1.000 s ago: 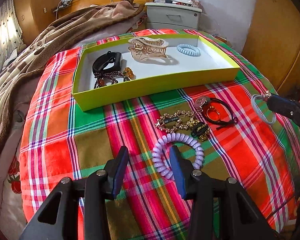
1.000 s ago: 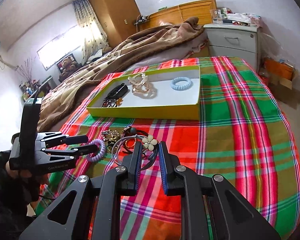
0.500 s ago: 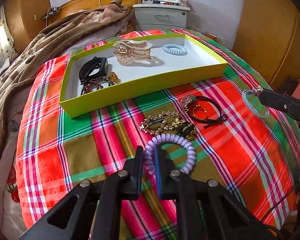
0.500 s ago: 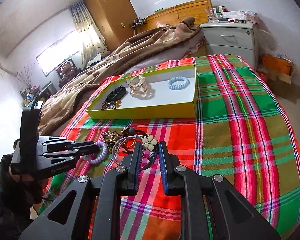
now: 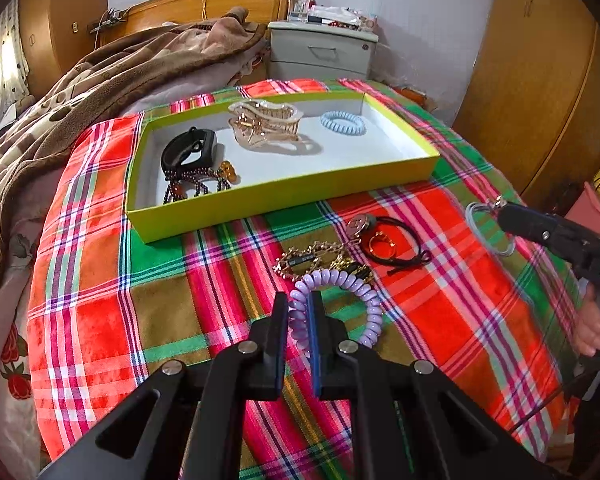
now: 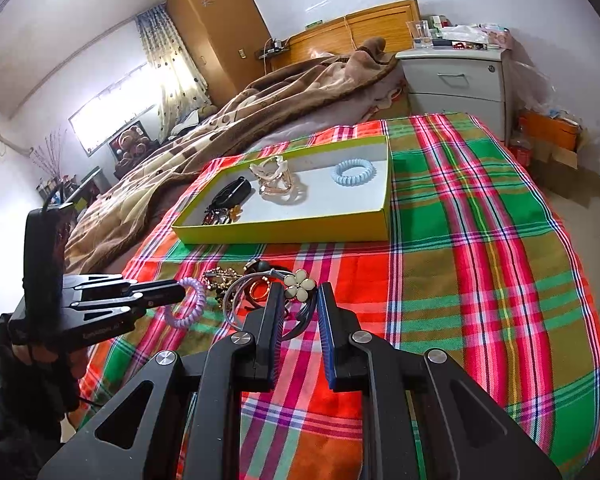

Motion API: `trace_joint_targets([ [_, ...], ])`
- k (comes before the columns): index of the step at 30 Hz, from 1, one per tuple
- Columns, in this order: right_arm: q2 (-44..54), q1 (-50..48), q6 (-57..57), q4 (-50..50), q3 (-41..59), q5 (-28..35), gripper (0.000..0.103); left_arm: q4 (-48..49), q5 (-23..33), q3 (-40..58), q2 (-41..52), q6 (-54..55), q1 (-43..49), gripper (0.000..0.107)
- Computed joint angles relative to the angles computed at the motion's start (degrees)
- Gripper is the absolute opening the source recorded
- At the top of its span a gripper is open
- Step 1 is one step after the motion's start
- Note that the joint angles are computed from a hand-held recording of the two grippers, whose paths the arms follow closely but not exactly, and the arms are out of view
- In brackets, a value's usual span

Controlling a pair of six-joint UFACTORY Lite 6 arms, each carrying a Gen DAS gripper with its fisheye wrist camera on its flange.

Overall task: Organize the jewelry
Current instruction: 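Carry the lavender coil and silver bangle with both tools over the box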

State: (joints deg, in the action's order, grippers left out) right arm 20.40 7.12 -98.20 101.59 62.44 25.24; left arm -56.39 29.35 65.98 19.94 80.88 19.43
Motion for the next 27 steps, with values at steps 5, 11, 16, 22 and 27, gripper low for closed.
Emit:
trace_joint_targets([
  [5, -0.9, 0.68, 0.78, -0.33, 0.38, -1.3, 0.017, -0.64, 1.85, 1.04, -0.86, 0.16, 1.26, 0.01],
  [11, -0.33, 1.17, 3.52, -2.04, 3.48, -2.83, 0.017, 0.22, 3.81, 5.96, 0.45, -2.96, 1.62, 0.01],
  [16, 2.36, 1.63, 10.14, -7.51, 9.31, -5.1, 0.017, 1.96, 4.7, 11.88, 3.15, -5.94, 0.56, 0.01],
  [22, 9.82, 2.12, 25.68, -21.67, 21.62, -7.84, 0.017, 5.12, 5.62, 21.7, 9.27, -11.51, -1.61, 0.01],
  [27, 22.06, 2.17, 50.62, -45.25, 39.95, -6.77, 0.017, 8.81, 6.11, 30.92, 16.3, -17.87, -3.46, 0.01],
])
